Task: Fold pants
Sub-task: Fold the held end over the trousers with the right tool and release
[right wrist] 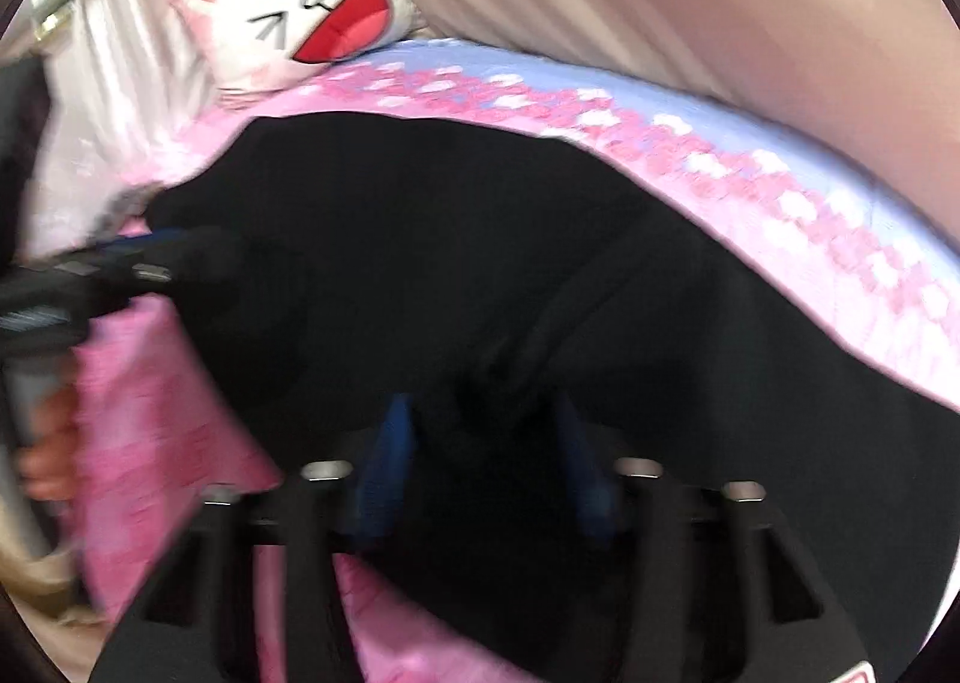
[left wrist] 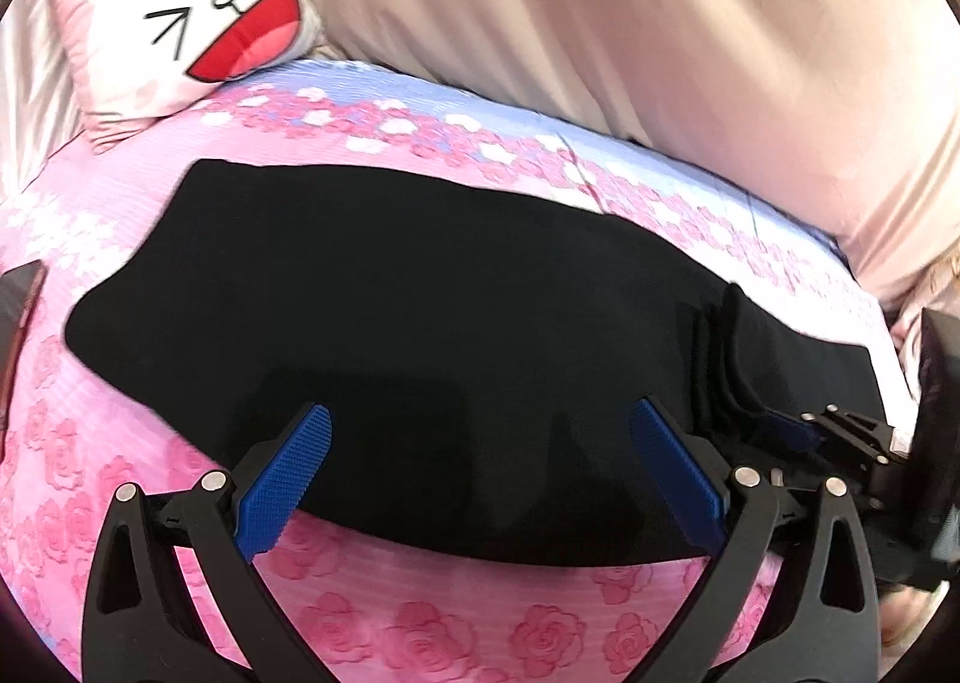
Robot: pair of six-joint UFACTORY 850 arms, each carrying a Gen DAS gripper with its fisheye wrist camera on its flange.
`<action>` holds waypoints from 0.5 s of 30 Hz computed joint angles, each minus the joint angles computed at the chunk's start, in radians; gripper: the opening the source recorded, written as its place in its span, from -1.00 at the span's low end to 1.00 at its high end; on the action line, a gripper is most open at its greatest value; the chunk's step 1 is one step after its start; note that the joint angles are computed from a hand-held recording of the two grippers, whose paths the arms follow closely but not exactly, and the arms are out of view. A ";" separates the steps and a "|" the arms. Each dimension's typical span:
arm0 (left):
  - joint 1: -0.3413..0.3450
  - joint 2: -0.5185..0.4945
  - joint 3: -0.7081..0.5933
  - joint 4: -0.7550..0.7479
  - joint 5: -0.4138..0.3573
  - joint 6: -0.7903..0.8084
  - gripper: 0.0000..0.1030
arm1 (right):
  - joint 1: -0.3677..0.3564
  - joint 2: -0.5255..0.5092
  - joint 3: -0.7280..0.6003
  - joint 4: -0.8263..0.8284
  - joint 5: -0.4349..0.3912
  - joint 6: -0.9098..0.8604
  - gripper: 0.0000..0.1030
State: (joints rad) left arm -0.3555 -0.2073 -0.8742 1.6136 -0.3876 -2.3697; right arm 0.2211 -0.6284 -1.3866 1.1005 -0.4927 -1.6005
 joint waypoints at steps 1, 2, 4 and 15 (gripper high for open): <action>0.010 0.012 0.012 0.013 0.004 -0.022 0.90 | -0.003 0.003 -0.006 0.016 -0.020 0.016 -0.69; 0.023 0.030 0.030 0.029 0.010 -0.057 0.90 | -0.009 0.012 -0.007 0.052 -0.045 0.012 -0.69; 0.045 0.058 0.062 0.059 0.016 -0.119 0.90 | -0.012 0.032 0.001 0.109 -0.082 -0.038 -0.69; 0.197 0.122 0.161 -0.180 0.058 -0.203 0.90 | -0.117 0.035 0.012 0.160 -0.228 0.022 0.09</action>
